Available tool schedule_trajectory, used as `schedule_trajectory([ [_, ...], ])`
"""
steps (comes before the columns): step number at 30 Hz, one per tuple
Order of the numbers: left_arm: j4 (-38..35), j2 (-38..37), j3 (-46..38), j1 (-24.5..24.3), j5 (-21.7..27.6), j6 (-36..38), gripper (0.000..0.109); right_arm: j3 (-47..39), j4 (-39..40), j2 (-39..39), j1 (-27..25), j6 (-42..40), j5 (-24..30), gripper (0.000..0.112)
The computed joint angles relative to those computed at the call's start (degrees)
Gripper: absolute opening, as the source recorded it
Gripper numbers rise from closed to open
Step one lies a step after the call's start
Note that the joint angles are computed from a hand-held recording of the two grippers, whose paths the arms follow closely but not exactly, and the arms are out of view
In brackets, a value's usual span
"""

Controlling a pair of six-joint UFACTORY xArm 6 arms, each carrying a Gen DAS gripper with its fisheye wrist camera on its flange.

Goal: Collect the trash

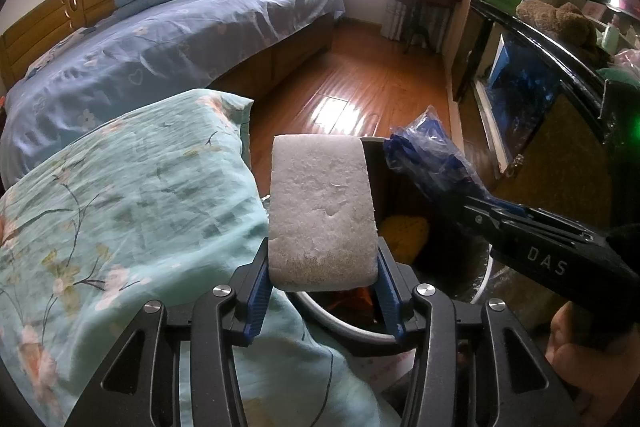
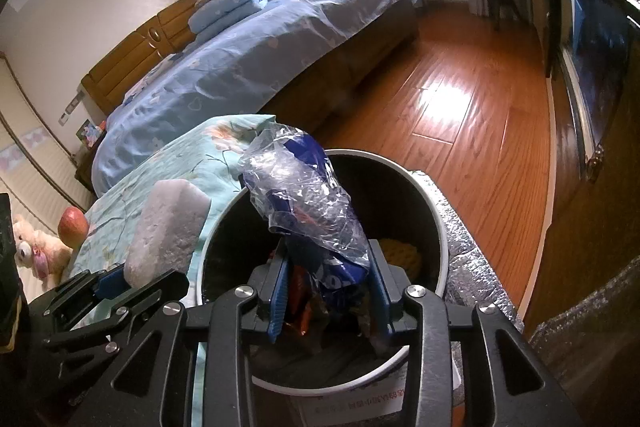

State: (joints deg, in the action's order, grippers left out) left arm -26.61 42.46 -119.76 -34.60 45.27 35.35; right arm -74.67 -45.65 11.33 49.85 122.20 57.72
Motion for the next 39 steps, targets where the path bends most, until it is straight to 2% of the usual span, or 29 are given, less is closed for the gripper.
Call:
schedule_trajectory([
  [5,0.13,0.03,-0.30,-0.06,0.35,0.05,0.051,1.28,-0.24,-0.94,-0.31,0.65,-1.12,0.041],
  [9,-0.25,-1.02,1.06,0.19,-0.59,0.21,0.060,2.04,-1.23,-1.63,-0.25,1.75,-1.70,0.057],
  [15,-2.74,-4.70,6.18,1.44,-2.77,2.24,0.064,1.11,-2.46,-1.55,0.64,2.98,-0.27,0.064],
  [21,-8.04,-10.33,14.76,4.02,-5.49,5.47,0.065,-2.11,-3.64,0.27,2.43,3.65,1.93,0.074],
  [29,-14.64,-18.69,27.57,7.83,-10.27,9.97,0.065,-12.57,-4.73,7.53,5.91,1.99,6.22,0.086],
  [35,-18.80,-24.19,35.57,10.46,-15.07,14.27,0.065,-25.11,-5.36,16.02,8.43,-3.67,12.33,0.089],
  [39,-21.72,-27.42,39.96,11.91,-17.50,16.98,0.065,-31.72,-6.18,20.35,9.00,-7.21,13.82,0.091],
])
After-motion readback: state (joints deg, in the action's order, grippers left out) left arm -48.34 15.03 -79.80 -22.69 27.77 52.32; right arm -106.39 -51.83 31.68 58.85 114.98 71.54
